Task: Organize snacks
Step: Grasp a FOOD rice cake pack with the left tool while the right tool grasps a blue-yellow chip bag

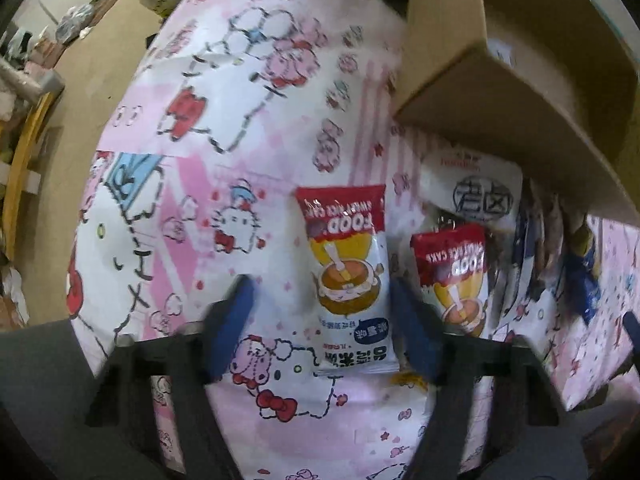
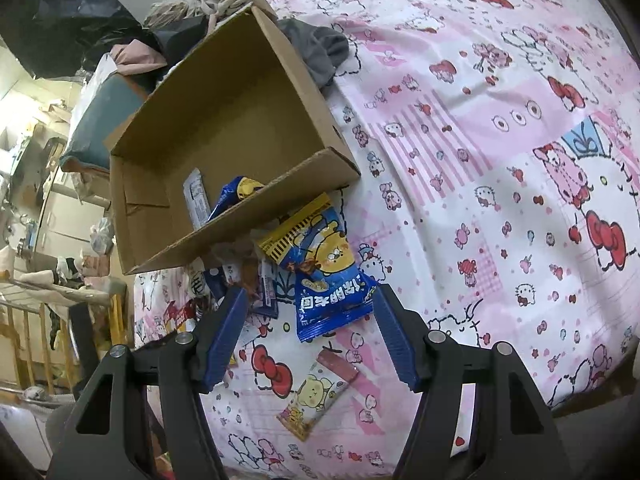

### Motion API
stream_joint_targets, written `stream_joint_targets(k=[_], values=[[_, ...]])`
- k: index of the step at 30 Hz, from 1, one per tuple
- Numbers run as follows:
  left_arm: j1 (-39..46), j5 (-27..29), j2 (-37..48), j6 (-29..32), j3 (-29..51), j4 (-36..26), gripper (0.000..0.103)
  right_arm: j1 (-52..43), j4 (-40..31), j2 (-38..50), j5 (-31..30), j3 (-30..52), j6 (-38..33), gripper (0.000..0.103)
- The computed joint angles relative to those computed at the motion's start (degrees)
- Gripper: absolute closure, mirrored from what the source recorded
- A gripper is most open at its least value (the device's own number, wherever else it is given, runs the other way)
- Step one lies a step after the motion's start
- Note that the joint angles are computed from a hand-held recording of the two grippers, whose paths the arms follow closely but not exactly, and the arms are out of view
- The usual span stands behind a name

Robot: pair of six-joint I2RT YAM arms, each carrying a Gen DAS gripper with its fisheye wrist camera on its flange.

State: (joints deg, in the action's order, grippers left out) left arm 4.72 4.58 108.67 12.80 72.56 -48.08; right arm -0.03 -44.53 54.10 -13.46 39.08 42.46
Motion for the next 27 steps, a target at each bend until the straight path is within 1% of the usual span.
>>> stream_joint_targets(k=[2, 6, 8, 10, 12, 15, 16, 17, 18, 19, 20, 22, 24, 27], values=[[-0.86, -3.03, -1.36, 0.15, -0.59, 0.58, 0.079, -0.16, 0.22, 0.47, 0.02, 0.11, -0.04, 0.035], [0.99, 0.66, -3.28, -0.06, 0.53, -1.75, 0.079, -1.3, 0.62, 1.06, -0.32, 0.08, 0.16, 0.035], [1.72, 1.6, -4.08, -0.18, 0.65, -2.3, 0.079, -2.61, 0.95, 1.88, -1.02, -0.13, -0.09, 0.035], [1.93, 2.19, -4.51, -0.12, 0.73, -2.58, 0.079, -4.04, 1.63, 4.68, -2.13, -0.01, -1.04, 0.035], [1.95, 2.9, -4.46, 0.07, 0.82, -2.8, 0.079, -4.57, 2.39, 9.27, -3.22, 0.79, -2.32, 0.035], [2.86, 3.47, -5.28, 1.69, 0.15, -3.32, 0.079, -2.98, 3.23, 17.02, -3.47, 3.06, -4.29, 0.035], [2.65, 3.48, -5.33, 1.78, 0.26, -3.43, 0.079, -2.33, 3.25, 18.37, -2.85, 3.75, -4.57, 0.033], [2.55, 3.48, -5.37, 2.05, 0.23, -3.26, 0.079, -1.46, 3.57, 19.55, -2.04, 4.39, -4.68, 0.026], [2.14, 3.44, -4.72, 2.01, 2.63, -4.85, 0.079, -0.52, 3.83, 20.61, -1.25, 5.07, -5.04, 0.022], [1.41, 3.37, -4.47, 1.52, 2.84, -4.58, 0.079, 1.02, 3.89, 22.02, 0.05, 6.14, -5.88, 0.016], [1.32, 3.39, -4.6, 1.63, 2.8, -4.58, 0.079, 2.16, 3.71, 23.38, 1.35, 7.2, -6.64, 0.013], [1.18, 3.52, -4.52, 1.67, 2.76, -4.6, 0.079, 5.02, 3.29, 27.09, 4.5, 9.7, -8.6, 0.013], [0.96, 3.5, -4.54, 1.57, 2.65, -4.36, 0.079, 6.51, 3.65, 30.39, 5.63, 11.4, -9.98, 0.013], [0.86, 2.84, -6.34, 1.53, 1.11, -2.35, 0.079, 8.59, 3.06, 34.66, 9.63, 13.6, -11.03, 0.013]])
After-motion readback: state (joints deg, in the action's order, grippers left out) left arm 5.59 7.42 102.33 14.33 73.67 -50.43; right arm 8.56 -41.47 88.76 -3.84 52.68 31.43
